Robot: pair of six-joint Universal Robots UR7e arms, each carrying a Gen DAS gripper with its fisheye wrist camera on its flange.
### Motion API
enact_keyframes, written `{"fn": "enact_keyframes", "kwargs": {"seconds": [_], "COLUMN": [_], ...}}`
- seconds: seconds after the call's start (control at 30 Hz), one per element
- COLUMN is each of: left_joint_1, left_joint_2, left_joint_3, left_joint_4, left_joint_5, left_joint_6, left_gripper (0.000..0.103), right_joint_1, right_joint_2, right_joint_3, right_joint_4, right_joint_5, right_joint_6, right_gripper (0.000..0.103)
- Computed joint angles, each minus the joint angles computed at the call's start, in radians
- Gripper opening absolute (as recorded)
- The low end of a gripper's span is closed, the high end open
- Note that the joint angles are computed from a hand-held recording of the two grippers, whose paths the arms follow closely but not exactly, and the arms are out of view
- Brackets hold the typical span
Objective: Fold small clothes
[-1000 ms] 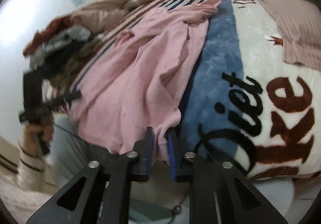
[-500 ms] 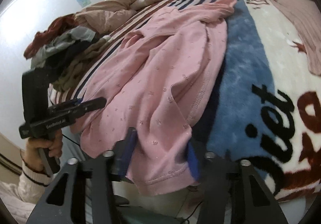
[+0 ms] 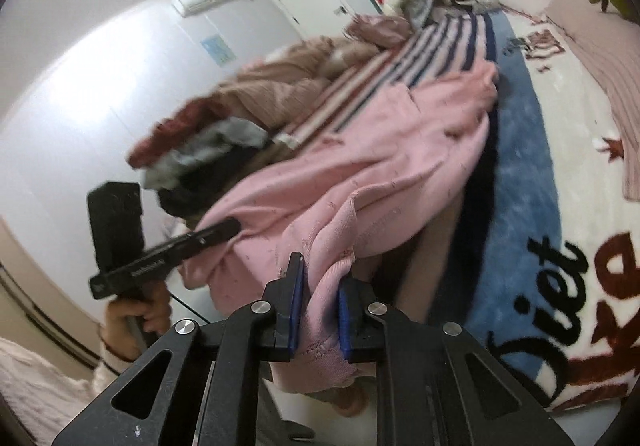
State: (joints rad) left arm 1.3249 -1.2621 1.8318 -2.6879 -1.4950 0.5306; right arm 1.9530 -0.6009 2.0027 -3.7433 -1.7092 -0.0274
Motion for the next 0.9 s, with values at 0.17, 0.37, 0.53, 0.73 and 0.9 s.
{"fn": "enact_keyframes", "kwargs": {"seconds": [0.17,0.37,0.53,0.73,0.9], "left_joint_1": [-0.015,-0.034,-0.064,-0.08,-0.079], "left_joint_2": [-0.073,-0.16,-0.199,-0.084,0.111], "left_joint_3": [0.023,0.045,0.026,-0.094,-0.293], "left_joint_4": [0.007,0.006,0.017,0.01,0.049], "left_joint_5": [-0.065,-0.149,-0.21,-0.162,-0.078], "left_joint_6": [0.014,0.015,0.039,0.024,0.0], "left_gripper": [0.011,0.011,0.011,0.011,0.011], "right_joint_1": [0.035,0.078,0.132,0.112,0.04], "right_joint_2": [-0.016,-0.049,-0.071,-0.073,-0.045], "right_joint_3": [0.01,0.037,0.022,-0.046,-0.187], "right_joint_4": [-0.039,-0.094,-0.113,-0.091,0.033], "right_joint_5": [0.042,0.097,0.057,-0.026,-0.066], "right_joint_6": [-0.019,-0.04,-0.069,-0.082,-0.089], "right_gripper": [0.009,0.009,0.009,0.009,0.009]}}
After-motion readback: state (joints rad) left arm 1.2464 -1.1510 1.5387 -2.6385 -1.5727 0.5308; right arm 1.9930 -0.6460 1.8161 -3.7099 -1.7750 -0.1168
